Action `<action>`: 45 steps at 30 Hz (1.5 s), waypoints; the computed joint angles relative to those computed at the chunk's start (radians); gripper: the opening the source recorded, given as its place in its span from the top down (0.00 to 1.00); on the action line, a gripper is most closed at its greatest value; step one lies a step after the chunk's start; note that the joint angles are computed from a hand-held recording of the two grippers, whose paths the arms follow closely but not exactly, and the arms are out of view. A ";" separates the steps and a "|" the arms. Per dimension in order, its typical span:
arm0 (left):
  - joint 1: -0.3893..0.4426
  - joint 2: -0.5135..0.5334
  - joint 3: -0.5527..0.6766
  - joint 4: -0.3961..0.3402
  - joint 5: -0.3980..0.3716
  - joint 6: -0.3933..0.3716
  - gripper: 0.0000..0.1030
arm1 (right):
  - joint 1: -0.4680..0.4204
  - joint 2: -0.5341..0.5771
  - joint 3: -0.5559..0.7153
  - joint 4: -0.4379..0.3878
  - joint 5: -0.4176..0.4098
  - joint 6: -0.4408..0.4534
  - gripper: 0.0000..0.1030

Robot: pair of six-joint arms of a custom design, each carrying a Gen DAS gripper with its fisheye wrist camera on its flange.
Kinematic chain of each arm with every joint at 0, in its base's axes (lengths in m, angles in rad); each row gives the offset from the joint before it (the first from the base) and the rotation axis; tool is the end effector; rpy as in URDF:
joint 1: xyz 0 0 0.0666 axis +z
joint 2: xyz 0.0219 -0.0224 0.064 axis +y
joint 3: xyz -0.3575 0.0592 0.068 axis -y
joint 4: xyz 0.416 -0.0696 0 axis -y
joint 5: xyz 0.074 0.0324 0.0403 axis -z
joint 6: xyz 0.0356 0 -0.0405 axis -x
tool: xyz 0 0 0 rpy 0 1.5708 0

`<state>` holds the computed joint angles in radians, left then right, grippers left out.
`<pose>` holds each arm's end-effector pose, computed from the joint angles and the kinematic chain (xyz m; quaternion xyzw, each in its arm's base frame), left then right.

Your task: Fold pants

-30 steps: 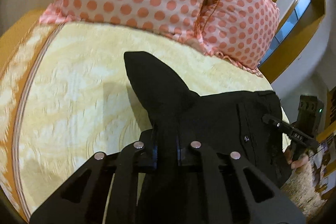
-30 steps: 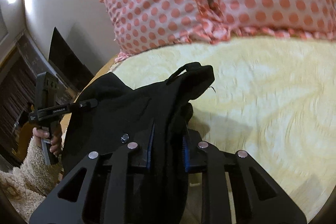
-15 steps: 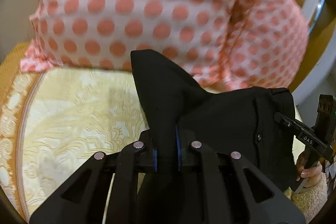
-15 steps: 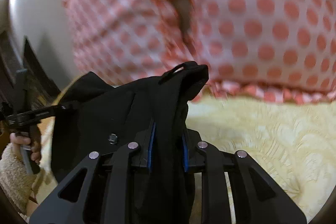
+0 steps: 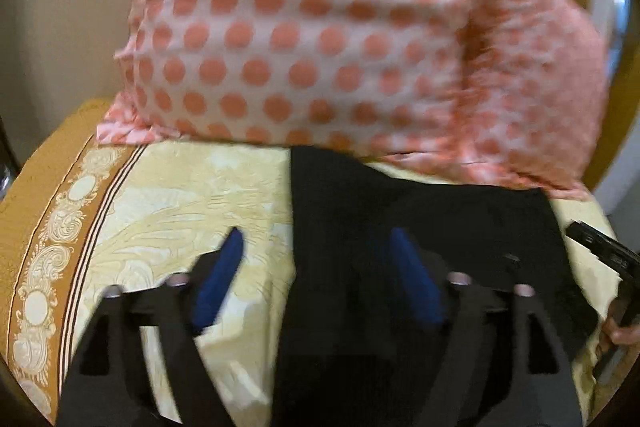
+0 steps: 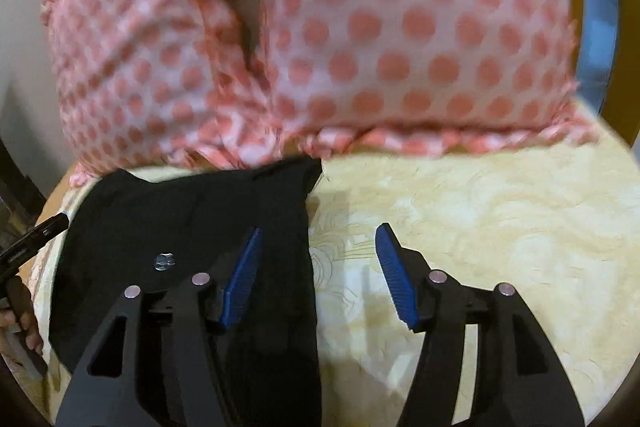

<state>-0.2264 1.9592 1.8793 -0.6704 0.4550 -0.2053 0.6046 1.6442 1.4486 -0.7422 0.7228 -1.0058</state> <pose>0.6905 -0.1755 0.3301 0.2792 0.8534 -0.2109 0.3864 0.4936 0.3119 0.3200 0.2850 0.8492 -0.0230 0.4440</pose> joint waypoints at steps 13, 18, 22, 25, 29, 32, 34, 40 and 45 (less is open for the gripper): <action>-0.045 -0.019 -0.083 -0.208 0.079 -0.207 0.13 | 0.085 0.149 0.160 -0.127 -0.127 0.153 0.35; -0.026 -0.077 -0.136 -0.190 0.070 -0.165 0.12 | 0.101 0.098 0.110 -0.108 -0.106 0.043 0.34; 0.023 -0.252 -0.365 0.037 -0.007 -0.150 0.02 | 0.157 0.022 0.046 -0.203 0.010 -0.220 0.10; 0.067 -0.349 -0.503 0.129 -0.016 -0.158 0.02 | 0.206 0.010 0.021 -0.222 0.045 -0.293 0.10; 0.095 -0.436 -0.642 0.202 -0.025 -0.150 0.02 | 0.271 0.079 0.077 -0.259 0.067 -0.305 0.10; 0.104 -0.490 -0.729 0.241 -0.036 -0.155 0.02 | 0.310 0.142 0.140 -0.299 0.098 -0.310 0.10; 0.099 -0.509 -0.768 0.279 -0.062 -0.165 0.02 | 0.332 0.191 0.197 -0.357 0.131 -0.324 0.10; 0.098 -0.522 -0.803 0.287 -0.065 -0.180 0.02 | 0.362 0.258 0.269 -0.415 0.165 -0.333 0.07; 0.100 -0.504 -0.802 0.264 -0.073 -0.179 0.02 | 0.363 0.267 0.269 -0.393 0.144 -0.337 0.07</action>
